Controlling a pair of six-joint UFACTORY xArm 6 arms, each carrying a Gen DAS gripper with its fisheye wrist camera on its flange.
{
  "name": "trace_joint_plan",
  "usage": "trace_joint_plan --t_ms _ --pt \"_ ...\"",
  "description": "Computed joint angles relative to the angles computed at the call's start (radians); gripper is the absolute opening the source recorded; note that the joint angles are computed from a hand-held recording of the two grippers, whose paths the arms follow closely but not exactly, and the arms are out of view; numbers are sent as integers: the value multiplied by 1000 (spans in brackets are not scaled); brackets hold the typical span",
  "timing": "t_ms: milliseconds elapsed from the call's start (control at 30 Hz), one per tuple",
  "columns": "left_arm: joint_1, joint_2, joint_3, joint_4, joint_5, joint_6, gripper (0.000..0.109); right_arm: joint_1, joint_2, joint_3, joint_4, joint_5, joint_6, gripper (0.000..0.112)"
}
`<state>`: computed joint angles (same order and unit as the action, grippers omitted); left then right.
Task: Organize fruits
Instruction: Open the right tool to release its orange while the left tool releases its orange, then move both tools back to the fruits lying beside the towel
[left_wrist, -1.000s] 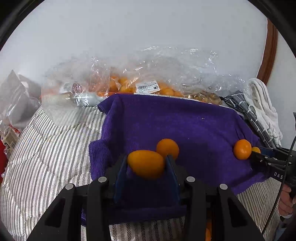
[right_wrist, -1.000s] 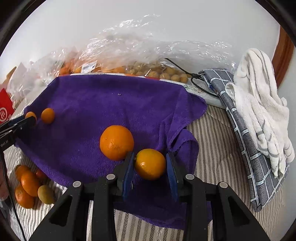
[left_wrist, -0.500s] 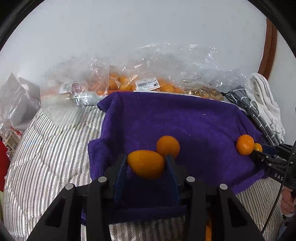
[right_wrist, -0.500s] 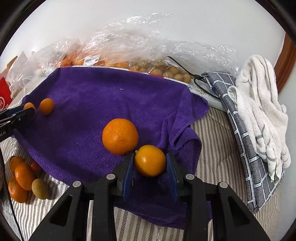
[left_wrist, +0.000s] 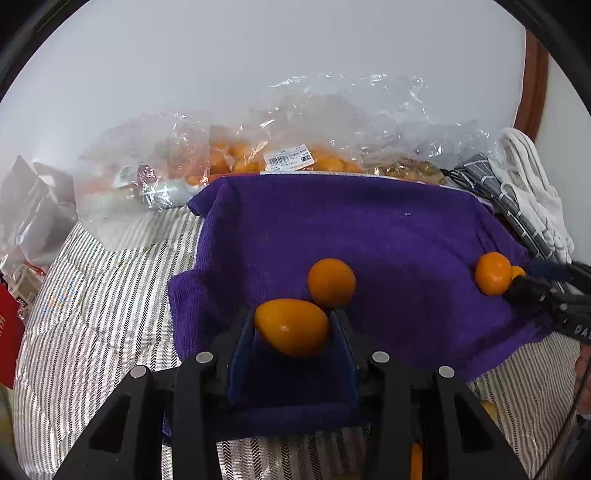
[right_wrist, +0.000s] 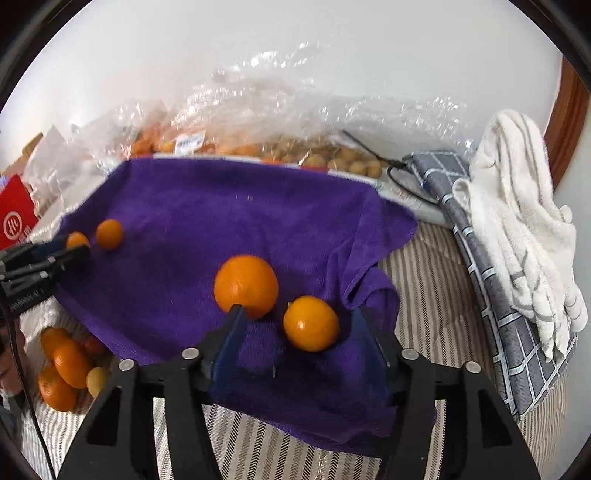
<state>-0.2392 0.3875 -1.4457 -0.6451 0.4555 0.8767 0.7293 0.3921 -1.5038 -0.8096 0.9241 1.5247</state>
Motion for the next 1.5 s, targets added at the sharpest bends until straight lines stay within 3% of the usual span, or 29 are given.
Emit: trace_joint_plan --t_ms 167,633,767,900,1200,1300,1500 --pt "0 1 -1 11 7 -1 40 -7 -26 33 -42 -48 93 66" --pt "-3 -6 10 -3 10 31 48 23 -1 -4 -99 17 146 66" --pt "6 -7 2 -63 26 54 52 31 3 -12 -120 22 156 66" --pt "14 -21 9 -180 5 116 70 38 2 -15 -151 28 199 66" --pt "30 -53 33 -441 -74 274 70 32 -25 11 -170 -35 259 66" --pt "33 -64 44 -444 -110 271 70 20 -29 20 -163 -94 244 65" --pt "92 -115 93 -446 -35 243 70 31 -12 -18 -131 -110 193 56"
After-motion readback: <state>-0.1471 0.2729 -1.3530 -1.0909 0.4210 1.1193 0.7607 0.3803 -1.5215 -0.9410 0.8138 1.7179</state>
